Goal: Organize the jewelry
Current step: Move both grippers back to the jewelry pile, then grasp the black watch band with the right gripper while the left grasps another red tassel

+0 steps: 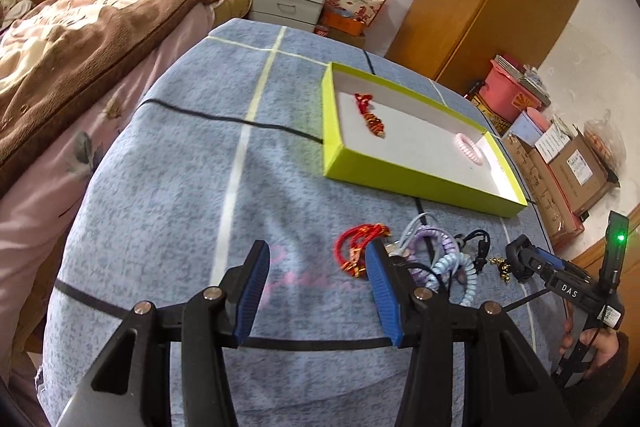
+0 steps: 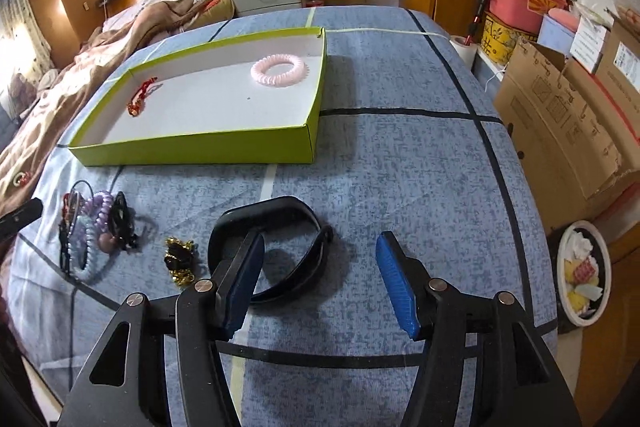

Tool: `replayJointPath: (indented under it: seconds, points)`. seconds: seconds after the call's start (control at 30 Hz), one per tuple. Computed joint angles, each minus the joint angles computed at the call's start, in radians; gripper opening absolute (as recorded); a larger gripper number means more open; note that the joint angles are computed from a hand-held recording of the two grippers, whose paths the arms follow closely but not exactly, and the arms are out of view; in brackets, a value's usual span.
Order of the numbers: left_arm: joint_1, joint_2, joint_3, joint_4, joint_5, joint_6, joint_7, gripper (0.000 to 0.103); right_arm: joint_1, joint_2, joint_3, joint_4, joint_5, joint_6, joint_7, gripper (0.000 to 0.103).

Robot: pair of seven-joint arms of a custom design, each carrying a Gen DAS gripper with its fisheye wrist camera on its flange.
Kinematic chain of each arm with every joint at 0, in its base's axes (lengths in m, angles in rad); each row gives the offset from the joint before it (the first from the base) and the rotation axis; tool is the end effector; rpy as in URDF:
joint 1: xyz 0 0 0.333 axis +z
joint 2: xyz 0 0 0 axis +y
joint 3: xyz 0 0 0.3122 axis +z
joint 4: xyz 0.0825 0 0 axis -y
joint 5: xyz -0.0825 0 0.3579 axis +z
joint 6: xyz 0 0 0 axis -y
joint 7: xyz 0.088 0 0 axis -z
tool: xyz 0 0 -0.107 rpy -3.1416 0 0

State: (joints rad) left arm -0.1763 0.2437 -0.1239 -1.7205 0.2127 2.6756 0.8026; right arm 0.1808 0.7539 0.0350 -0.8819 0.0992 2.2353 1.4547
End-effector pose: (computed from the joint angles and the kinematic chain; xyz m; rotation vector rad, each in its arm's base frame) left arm 0.6248 -0.1915 0.5321 -2.1860 1.5650 -0.9229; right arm 0.7533 0.1560 0.5249 -2.0659 1.5589 -0.4239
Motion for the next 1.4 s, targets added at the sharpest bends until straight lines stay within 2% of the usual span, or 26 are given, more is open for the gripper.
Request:
replayJointPath:
  seconds: [0.13, 0.2, 0.27, 0.3, 0.37, 0.47, 0.77, 1.2, 1.4]
  points:
    - [0.006, -0.010, -0.002, -0.022, -0.011, 0.007, 0.007, 0.052, 0.011, -0.021, -0.010, -0.044, -0.019, 0.033, 0.003, 0.058]
    - [0.008, -0.008, -0.004, -0.022, -0.018, 0.005, 0.011, 0.052, 0.026, -0.034, -0.027, -0.070, -0.048, 0.053, 0.015, 0.046]
    - [0.009, -0.003, -0.007, -0.018, -0.023, 0.003, 0.023, 0.052, 0.022, -0.040, -0.019, -0.080, -0.048, 0.060, 0.009, 0.034]
    - [0.010, 0.000, -0.010, -0.014, -0.030, -0.001, 0.032, 0.052, 0.022, -0.039, -0.018, -0.079, -0.049, 0.061, 0.007, 0.032]
    - [0.012, 0.013, -0.017, 0.004, -0.045, -0.011, 0.061, 0.052, 0.020, -0.039, -0.013, -0.081, -0.048, 0.066, 0.000, 0.020]
    - [0.010, 0.037, -0.022, 0.039, -0.058, -0.034, 0.096, 0.052, 0.018, -0.042, -0.014, -0.088, -0.046, 0.076, 0.005, 0.013]
    - [-0.010, 0.111, -0.017, 0.155, -0.067, -0.093, 0.162, 0.052, -0.002, -0.056, 0.000, -0.111, -0.008, 0.095, 0.012, 0.011]
    - [-0.063, 0.188, 0.017, 0.307, 0.046, -0.253, 0.203, 0.051, -0.014, -0.065, 0.010, -0.123, 0.025, 0.113, 0.008, 0.011]
    - [-0.053, 0.190, 0.005, 0.312, 0.035, -0.253, 0.212, 0.029, -0.019, -0.074, 0.015, -0.137, 0.036, 0.129, 0.000, 0.011]
